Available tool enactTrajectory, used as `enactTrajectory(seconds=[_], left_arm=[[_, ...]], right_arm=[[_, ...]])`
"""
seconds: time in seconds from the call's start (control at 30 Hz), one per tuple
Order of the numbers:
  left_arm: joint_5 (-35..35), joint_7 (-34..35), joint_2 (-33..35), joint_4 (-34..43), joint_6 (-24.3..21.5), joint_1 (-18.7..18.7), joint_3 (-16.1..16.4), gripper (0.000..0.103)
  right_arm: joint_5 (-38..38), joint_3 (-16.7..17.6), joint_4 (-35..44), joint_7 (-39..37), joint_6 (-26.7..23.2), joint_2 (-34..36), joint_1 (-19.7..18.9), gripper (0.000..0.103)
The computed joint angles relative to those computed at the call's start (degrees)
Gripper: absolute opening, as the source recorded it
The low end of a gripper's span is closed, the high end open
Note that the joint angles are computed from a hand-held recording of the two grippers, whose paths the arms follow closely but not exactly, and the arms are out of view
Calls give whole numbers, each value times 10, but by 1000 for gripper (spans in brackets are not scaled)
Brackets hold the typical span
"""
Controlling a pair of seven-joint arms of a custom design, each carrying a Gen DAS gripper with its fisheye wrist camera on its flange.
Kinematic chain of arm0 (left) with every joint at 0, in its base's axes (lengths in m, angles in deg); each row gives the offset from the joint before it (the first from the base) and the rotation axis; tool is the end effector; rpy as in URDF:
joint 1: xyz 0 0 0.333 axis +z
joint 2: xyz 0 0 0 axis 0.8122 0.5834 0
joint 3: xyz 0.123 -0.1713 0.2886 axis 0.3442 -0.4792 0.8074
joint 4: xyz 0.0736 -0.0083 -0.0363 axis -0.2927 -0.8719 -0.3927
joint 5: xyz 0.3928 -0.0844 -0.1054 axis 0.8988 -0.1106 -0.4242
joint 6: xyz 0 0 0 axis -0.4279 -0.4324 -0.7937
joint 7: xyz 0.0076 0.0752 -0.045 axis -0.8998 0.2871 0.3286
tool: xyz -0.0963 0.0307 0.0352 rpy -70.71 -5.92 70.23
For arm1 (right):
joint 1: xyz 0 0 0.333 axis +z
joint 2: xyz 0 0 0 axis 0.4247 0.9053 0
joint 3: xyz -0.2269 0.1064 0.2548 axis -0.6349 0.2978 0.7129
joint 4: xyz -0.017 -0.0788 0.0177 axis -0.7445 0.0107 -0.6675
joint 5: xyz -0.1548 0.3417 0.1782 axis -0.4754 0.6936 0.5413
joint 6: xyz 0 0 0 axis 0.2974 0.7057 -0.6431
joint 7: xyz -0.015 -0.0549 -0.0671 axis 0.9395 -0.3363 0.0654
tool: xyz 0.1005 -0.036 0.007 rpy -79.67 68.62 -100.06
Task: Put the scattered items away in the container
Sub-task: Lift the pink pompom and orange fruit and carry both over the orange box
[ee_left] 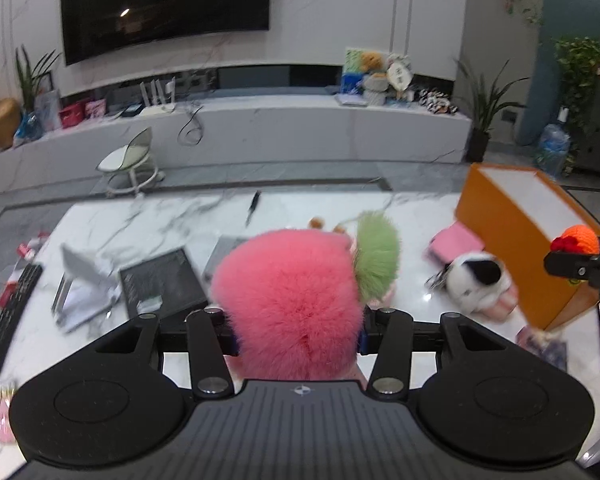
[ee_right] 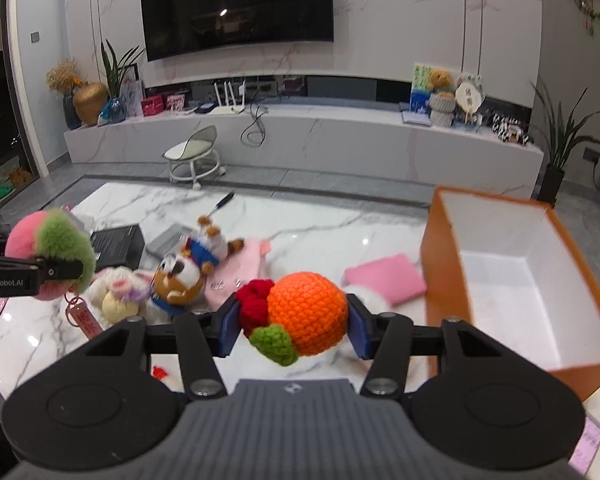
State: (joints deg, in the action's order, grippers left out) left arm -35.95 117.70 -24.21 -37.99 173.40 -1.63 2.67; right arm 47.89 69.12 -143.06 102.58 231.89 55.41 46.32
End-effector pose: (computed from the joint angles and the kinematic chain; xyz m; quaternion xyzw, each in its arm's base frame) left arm 0.6009 -0.1445 0.4382 -0.6171 0.6639 -0.3140 0.2828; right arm 0.6056 0.2487 0.4870 -0.7151 0.5289 -0.2589 0.3768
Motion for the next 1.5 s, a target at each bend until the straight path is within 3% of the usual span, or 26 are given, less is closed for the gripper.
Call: enactTrajectory(seconds=[0.1, 0.2, 0.3, 0.37, 0.47, 0.53, 0.73, 0.87, 0.93, 1.2, 1.37, 1.5], left_arm=[[8, 1, 11, 32, -10, 17, -21, 55], [23, -5, 20, 64, -19, 56, -64, 55], [39, -15, 35, 97, -29, 79, -93, 55], [48, -18, 43, 118, -38, 99, -119, 55], [61, -18, 58, 152, -52, 132, -163, 55], [68, -20, 69, 174, -60, 150, -189, 55], [86, -19, 100, 243, -81, 212, -275, 55], [103, -20, 119, 287, -94, 243, -323, 55], [112, -17, 127, 308, -101, 256, -346, 55], [112, 25, 177, 401, -130, 290, -424, 56], [83, 76, 230, 477, -154, 306, -472, 56], [58, 112, 268, 532, -180, 308, -497, 56]], right_arm=[[-11, -17, 15, 9, -7, -1, 4, 56], [-36, -45, 34, 40, -8, 1, 13, 56], [-74, -88, 47, 95, 5, 5, 29, 56], [-114, -133, 54, 147, 13, 10, 55, 56], [-97, -105, 60, 142, 10, 18, 15, 56], [-101, -119, 63, 158, 15, 22, 18, 56], [-161, -232, 68, 261, 27, 25, 85, 56], [-255, -331, 83, 373, 8, 31, 151, 56], [-269, -329, 86, 395, -5, 31, 140, 56], [-268, -265, 87, 420, -34, 26, 55, 56], [-252, -214, 89, 412, -43, 28, -3, 56], [-222, -153, 92, 369, -48, 34, -62, 56]])
